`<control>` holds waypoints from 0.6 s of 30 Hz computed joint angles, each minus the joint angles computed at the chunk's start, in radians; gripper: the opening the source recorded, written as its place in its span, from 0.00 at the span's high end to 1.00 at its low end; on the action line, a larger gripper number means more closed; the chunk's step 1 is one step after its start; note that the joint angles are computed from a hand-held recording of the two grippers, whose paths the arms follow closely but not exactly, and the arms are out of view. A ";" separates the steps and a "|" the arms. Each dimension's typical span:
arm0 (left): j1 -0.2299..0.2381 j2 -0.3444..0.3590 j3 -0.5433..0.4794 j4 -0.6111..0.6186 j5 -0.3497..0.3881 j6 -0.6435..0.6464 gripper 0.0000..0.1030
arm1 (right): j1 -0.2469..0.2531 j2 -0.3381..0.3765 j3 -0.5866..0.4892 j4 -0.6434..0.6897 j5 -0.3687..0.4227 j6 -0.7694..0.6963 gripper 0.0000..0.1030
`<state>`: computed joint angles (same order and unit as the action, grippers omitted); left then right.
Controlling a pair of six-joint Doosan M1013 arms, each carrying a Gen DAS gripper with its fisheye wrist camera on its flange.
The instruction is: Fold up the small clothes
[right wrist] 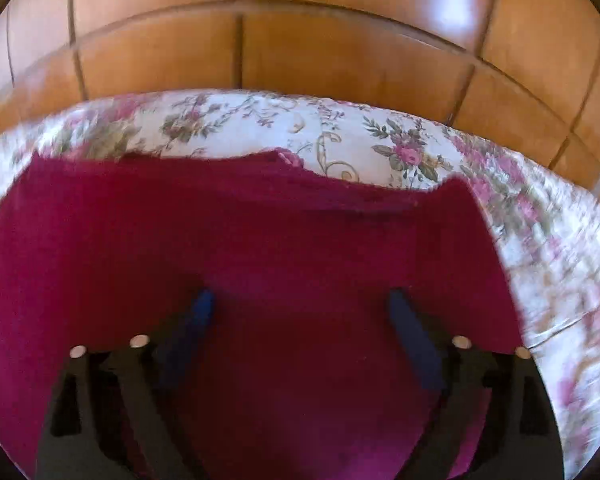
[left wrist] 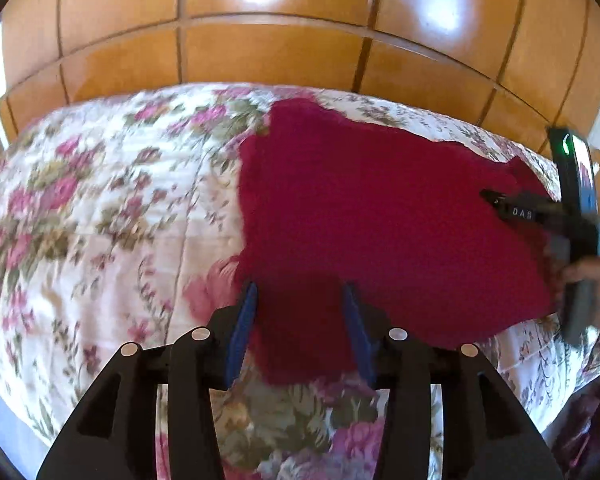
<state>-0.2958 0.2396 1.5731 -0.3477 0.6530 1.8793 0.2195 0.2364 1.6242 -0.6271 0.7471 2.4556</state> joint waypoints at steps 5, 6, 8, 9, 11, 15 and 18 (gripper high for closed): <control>0.034 0.011 -0.005 -0.036 0.038 -0.023 0.58 | 0.008 0.000 0.004 -0.036 -0.003 0.034 0.10; 0.039 0.012 -0.008 -0.056 0.045 -0.023 0.58 | 0.008 0.000 0.004 -0.036 -0.005 0.035 0.10; 0.038 0.006 -0.008 -0.044 0.021 -0.042 0.58 | 0.008 0.000 0.007 -0.045 -0.012 0.046 0.10; 0.038 0.002 -0.008 -0.043 0.004 -0.045 0.58 | 0.011 -0.004 0.011 -0.053 -0.012 0.057 0.10; 0.045 0.003 -0.022 -0.073 0.001 -0.035 0.49 | 0.012 -0.003 0.011 -0.058 -0.014 0.064 0.09; 0.069 0.022 -0.056 -0.180 0.022 -0.017 0.43 | 0.011 -0.008 0.020 -0.064 -0.031 0.075 0.09; 0.083 0.044 -0.089 -0.252 0.054 0.007 0.43 | 0.009 -0.011 0.023 -0.063 -0.041 0.080 0.09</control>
